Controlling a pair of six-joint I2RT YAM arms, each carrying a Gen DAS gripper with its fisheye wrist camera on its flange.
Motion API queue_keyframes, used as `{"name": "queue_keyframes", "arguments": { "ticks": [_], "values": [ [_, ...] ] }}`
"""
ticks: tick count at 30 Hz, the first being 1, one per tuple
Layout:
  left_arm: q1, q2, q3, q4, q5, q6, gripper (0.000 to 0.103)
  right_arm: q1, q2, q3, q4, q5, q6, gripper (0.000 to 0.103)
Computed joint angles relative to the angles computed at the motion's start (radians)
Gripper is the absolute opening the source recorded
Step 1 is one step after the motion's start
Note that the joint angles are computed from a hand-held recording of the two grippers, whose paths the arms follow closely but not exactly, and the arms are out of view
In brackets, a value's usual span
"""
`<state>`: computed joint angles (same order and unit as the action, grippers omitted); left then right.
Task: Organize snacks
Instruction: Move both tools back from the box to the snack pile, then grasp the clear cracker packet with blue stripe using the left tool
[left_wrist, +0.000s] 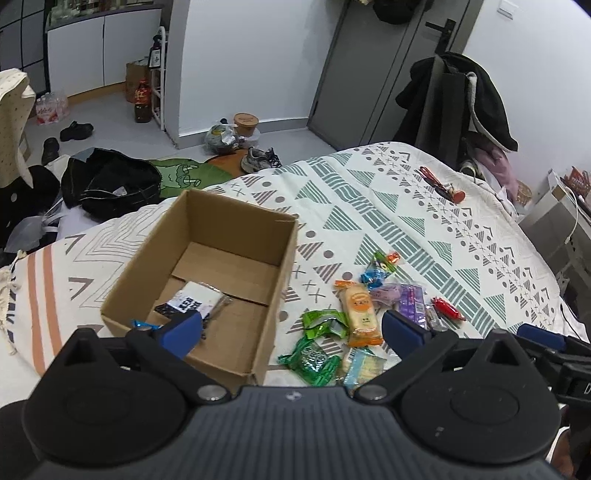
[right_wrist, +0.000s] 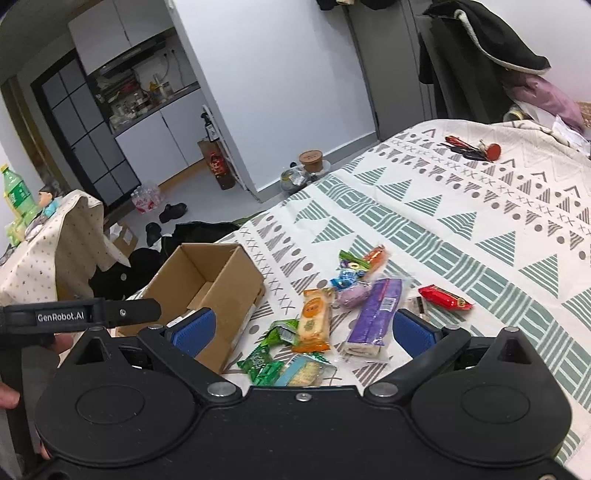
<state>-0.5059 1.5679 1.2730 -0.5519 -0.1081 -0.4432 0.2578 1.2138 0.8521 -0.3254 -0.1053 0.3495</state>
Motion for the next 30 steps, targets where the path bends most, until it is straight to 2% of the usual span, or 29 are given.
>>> {"name": "queue_keyframes", "arguments": {
  "ticks": [8, 14, 20, 22, 24, 26, 30],
  "values": [
    [-0.056, 0.058, 0.041, -0.006, -0.059, -0.021, 0.103, -0.07, 0.032, -0.009, 0.015, -0.058, 0.011, 0.103],
    [-0.085, 0.12, 0.059, -0.005, -0.05, -0.042, 0.103, -0.112, 0.071, -0.007, -0.002, -0.061, 0.046, 0.102],
    [-0.114, 0.17, 0.049, 0.058, -0.034, -0.033, 0.102, -0.136, 0.101, 0.002, -0.008, -0.058, 0.062, 0.101],
    [-0.122, 0.192, 0.056, 0.072, -0.032, -0.027, 0.1, -0.147, 0.113, 0.003, -0.007, -0.062, 0.068, 0.1],
    [-0.126, 0.21, 0.053, 0.1, -0.015, -0.025, 0.099, -0.16, 0.129, 0.006, -0.007, -0.067, 0.074, 0.093],
    [-0.132, 0.233, 0.059, 0.115, -0.005, -0.026, 0.095, -0.173, 0.147, 0.012, -0.01, -0.079, 0.081, 0.089],
    [-0.128, 0.286, 0.079, 0.124, 0.044, -0.033, 0.078, -0.19, 0.183, 0.019, -0.007, -0.094, 0.087, 0.082]
  ]
}}
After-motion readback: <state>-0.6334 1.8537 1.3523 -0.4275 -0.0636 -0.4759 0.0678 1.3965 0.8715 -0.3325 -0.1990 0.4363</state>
